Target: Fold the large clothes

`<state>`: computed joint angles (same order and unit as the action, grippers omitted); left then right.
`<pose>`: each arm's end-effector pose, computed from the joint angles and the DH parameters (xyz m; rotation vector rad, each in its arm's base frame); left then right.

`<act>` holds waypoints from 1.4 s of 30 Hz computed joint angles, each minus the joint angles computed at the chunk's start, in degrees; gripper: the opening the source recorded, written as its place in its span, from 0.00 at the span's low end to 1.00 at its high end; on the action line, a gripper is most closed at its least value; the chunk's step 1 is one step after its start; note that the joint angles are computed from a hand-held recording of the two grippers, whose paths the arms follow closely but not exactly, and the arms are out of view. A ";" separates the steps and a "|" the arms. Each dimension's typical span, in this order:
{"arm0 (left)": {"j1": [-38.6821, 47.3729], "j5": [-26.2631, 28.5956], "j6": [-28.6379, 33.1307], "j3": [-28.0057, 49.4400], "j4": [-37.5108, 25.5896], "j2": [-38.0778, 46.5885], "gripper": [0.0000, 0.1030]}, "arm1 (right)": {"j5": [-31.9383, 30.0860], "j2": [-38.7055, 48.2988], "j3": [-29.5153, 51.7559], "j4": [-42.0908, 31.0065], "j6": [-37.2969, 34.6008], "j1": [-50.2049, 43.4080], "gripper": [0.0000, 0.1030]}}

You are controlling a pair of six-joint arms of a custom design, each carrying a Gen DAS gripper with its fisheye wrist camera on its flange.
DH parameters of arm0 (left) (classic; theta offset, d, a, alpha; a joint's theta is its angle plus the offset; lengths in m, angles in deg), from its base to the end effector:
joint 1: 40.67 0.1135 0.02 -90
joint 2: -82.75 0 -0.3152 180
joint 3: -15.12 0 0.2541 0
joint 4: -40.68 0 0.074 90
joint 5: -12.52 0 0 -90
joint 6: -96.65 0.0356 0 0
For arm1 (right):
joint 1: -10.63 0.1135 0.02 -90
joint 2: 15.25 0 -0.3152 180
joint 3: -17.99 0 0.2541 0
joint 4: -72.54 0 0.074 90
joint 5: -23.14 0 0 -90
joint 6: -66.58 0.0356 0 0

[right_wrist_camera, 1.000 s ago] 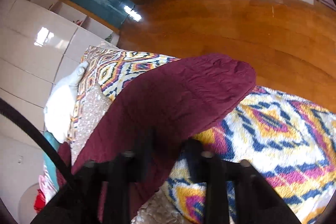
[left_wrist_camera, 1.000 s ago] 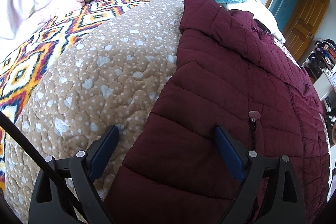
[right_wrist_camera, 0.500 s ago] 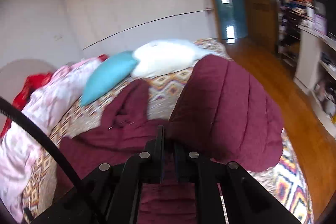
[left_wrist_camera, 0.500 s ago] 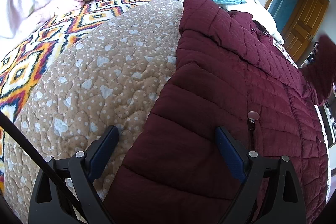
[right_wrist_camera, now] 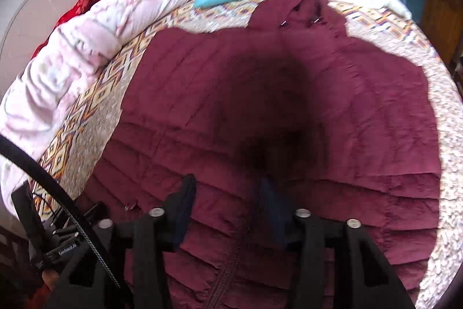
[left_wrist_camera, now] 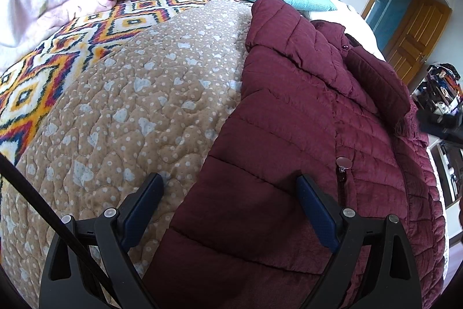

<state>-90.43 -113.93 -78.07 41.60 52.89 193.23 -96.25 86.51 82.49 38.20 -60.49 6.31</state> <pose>0.1382 -0.1305 0.0586 -0.8549 2.2865 -0.0497 0.3200 -0.0067 0.1686 -0.8463 2.4848 0.4933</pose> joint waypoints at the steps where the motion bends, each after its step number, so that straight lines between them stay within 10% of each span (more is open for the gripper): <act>1: 0.00 -0.02 0.00 -0.01 0.08 0.04 0.89 | 0.12 -0.29 1.08 0.84 1.16 -0.15 0.72; 4: -0.07 -0.07 -0.11 -0.11 0.47 0.14 0.89 | 0.28 -1.41 1.18 4.03 4.33 -0.61 0.88; 11: -0.11 -0.32 -0.29 -0.99 2.60 0.31 0.89 | -2.15 11.56 12.49 4.25 25.03 -1.03 0.88; 17: -0.42 -0.97 -0.81 -2.76 6.49 0.71 0.89 | -8.32 14.79 18.57 1.95 34.74 2.80 0.63; 25: -1.55 -1.99 -2.07 -5.12 11.18 1.14 0.89 | -13.31 7.96 16.78 -4.28 27.52 18.09 0.63; 33: -1.54 -2.20 -2.24 -6.26 14.00 1.62 0.89 | 8.79 -1.02 4.92 7.04 20.63 27.17 0.81; 42: -1.63 -2.15 -2.27 -6.92 14.95 1.73 0.89 | 14.16 2.93 0.12 10.95 19.36 33.88 0.82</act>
<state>-92.06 -116.09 -80.33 34.68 67.84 194.96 -82.08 89.44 82.60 49.15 -41.13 40.19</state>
